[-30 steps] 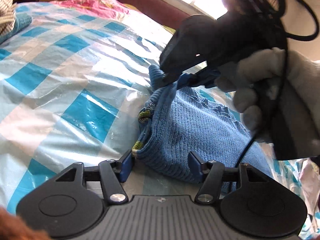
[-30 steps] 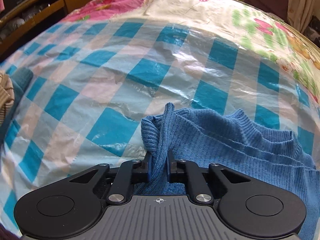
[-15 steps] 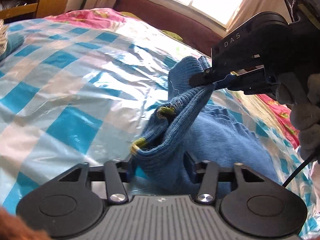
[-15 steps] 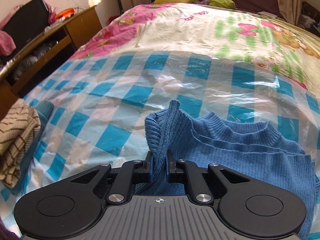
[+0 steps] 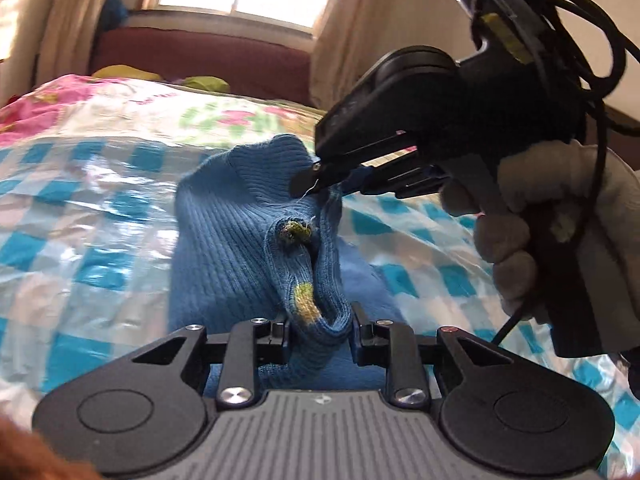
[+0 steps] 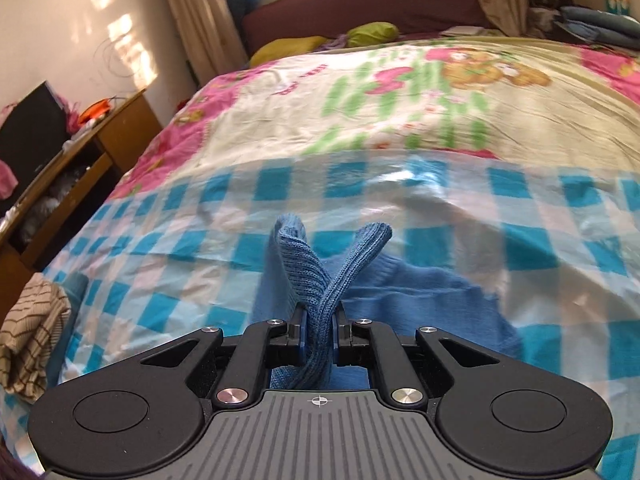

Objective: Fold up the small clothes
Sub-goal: 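Lift the held side and fold it over the bundle, open right gripper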

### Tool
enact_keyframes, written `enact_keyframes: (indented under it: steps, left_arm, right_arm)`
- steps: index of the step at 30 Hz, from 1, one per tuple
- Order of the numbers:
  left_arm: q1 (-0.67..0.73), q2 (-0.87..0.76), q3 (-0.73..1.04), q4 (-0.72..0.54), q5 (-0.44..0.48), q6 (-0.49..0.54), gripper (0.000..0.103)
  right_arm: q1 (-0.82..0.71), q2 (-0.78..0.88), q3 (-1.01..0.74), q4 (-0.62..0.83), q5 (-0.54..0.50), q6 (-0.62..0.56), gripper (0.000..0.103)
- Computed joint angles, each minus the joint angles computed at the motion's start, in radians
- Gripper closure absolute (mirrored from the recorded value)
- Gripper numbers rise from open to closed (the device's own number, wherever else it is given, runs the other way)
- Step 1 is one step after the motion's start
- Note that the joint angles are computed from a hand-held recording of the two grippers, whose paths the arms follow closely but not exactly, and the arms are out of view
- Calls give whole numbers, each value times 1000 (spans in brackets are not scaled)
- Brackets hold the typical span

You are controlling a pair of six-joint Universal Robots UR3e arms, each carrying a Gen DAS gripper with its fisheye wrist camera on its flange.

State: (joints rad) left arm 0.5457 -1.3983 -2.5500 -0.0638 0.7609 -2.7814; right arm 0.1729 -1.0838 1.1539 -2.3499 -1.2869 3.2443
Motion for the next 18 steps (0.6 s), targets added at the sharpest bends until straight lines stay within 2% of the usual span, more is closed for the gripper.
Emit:
enact_keyframes:
  steps: [5, 11, 15, 16, 18]
  left_arm:
    - [-180, -137, 32, 168, 120, -59, 73]
    - [-272, -177, 29, 230, 184, -56, 73]
    - [-351, -230, 61, 269, 255, -86, 73]
    - [-363, -240, 69, 272, 267, -78, 72]
    - [-383, -257, 81, 281, 282, -69, 62]
  right_arm:
    - [-99, -50, 166, -80, 42, -9, 93]
    - [-199, -123, 352, -176, 108, -14, 93]
    - [-217, -119, 386, -196, 100, -17, 93]
    - [-218, -113, 387, -201, 101, -17, 93]
    - [-216, -99, 383, -207, 95, -15, 93]
